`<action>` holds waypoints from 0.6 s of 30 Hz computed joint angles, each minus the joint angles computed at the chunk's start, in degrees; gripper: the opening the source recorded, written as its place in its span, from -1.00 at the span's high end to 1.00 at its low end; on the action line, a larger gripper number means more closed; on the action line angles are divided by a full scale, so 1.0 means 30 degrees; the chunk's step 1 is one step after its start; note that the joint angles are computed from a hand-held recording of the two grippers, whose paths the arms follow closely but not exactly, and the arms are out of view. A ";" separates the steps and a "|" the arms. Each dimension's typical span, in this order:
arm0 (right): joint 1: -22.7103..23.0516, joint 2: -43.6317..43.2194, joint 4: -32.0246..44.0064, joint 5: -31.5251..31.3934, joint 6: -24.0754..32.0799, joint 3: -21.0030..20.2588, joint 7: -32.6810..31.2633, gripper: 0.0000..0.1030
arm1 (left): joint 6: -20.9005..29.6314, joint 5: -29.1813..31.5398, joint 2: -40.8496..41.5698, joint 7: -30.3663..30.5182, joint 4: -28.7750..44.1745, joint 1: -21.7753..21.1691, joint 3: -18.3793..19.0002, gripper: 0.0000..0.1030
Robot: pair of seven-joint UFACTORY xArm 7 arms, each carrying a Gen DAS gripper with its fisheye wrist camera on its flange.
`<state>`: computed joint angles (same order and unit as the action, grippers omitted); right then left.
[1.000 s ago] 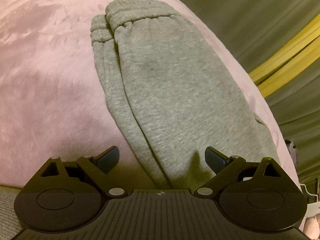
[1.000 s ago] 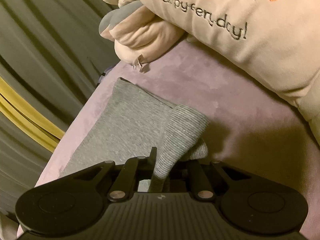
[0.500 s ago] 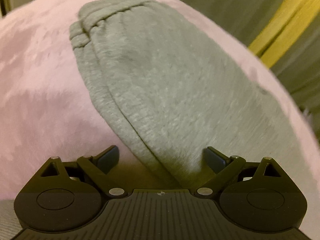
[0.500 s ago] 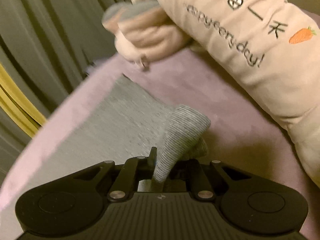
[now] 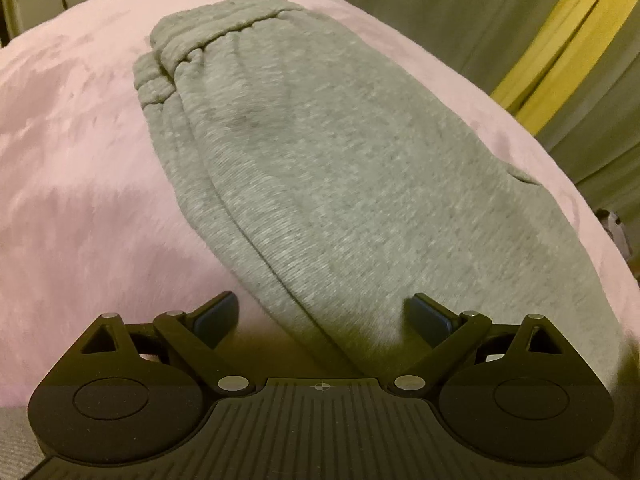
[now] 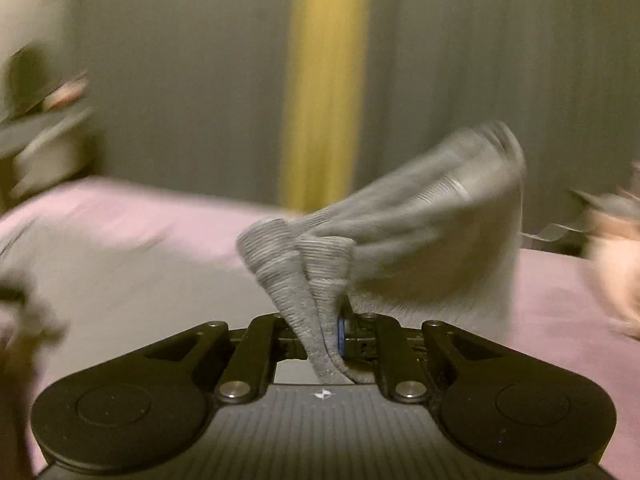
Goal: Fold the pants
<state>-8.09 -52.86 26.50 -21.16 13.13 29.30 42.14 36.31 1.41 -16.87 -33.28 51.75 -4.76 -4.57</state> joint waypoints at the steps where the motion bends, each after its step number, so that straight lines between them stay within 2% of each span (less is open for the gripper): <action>1: 0.0072 0.1802 0.0552 0.0660 0.0108 0.0910 -0.0527 0.76 | 0.0007 0.0062 0.0022 0.0024 0.0038 0.0008 -0.0012 -0.89; 3: 0.1227 0.5532 0.2295 0.1485 0.2485 0.1032 -0.1783 0.69 | 0.0178 0.0187 0.0115 0.0205 0.0222 -0.0026 -0.0046 -0.89; 5: 0.1362 0.6818 0.3151 -0.0609 0.3409 0.1288 -0.0621 0.70 | 0.0142 0.0266 -0.0007 0.0256 0.0102 -0.0055 -0.0077 -0.89; 6: 0.1522 0.6689 0.3094 -0.1256 0.3103 0.1077 -0.0226 0.70 | 0.0080 0.0221 -0.0082 0.0334 0.0042 -0.0094 -0.0060 -0.89; 11: 0.3119 0.5103 0.1692 -0.0621 0.0994 -0.1141 0.0929 0.67 | -0.0097 0.0422 0.0117 0.0737 0.0146 -0.0147 -0.0103 -0.89; 12: 0.3688 0.4817 0.1355 -0.0407 0.0876 -0.1587 0.0636 0.54 | -0.0055 0.0426 0.0143 0.0887 0.0191 -0.0178 -0.0089 -0.89; 13: 0.4899 0.4946 0.1363 0.0216 0.1452 -0.2520 -0.0266 0.43 | -0.0053 0.0391 0.0097 0.0959 0.0148 -0.0203 -0.0082 -0.89; 14: 0.6492 0.5202 0.1564 0.1292 0.2329 -0.3877 -0.1474 0.15 | -0.0056 0.0321 0.0070 0.1017 0.0132 -0.0221 -0.0058 -0.89; 15: 0.8284 0.5170 0.1392 0.2731 0.2407 -0.5526 -0.2615 0.08 | -0.0086 0.0199 0.0007 0.1036 0.0074 -0.0228 -0.0013 -0.89; 16: 0.9615 0.4747 0.0784 0.4178 0.1686 -0.6663 -0.3375 0.04 | -0.0118 0.0039 -0.0058 0.1051 0.0011 -0.0237 0.0041 -0.89; 17: 1.0147 0.4116 0.0075 0.5481 0.0374 -0.7282 -0.3759 -0.16 | -0.0162 -0.0092 -0.0080 0.1048 -0.0026 -0.0241 0.0070 -0.89; 18: 0.9880 0.3491 -0.0420 0.6026 -0.0490 -0.7302 -0.3344 -0.46 | -0.0236 -0.0164 -0.0108 0.1015 -0.0078 -0.0232 0.0069 -0.89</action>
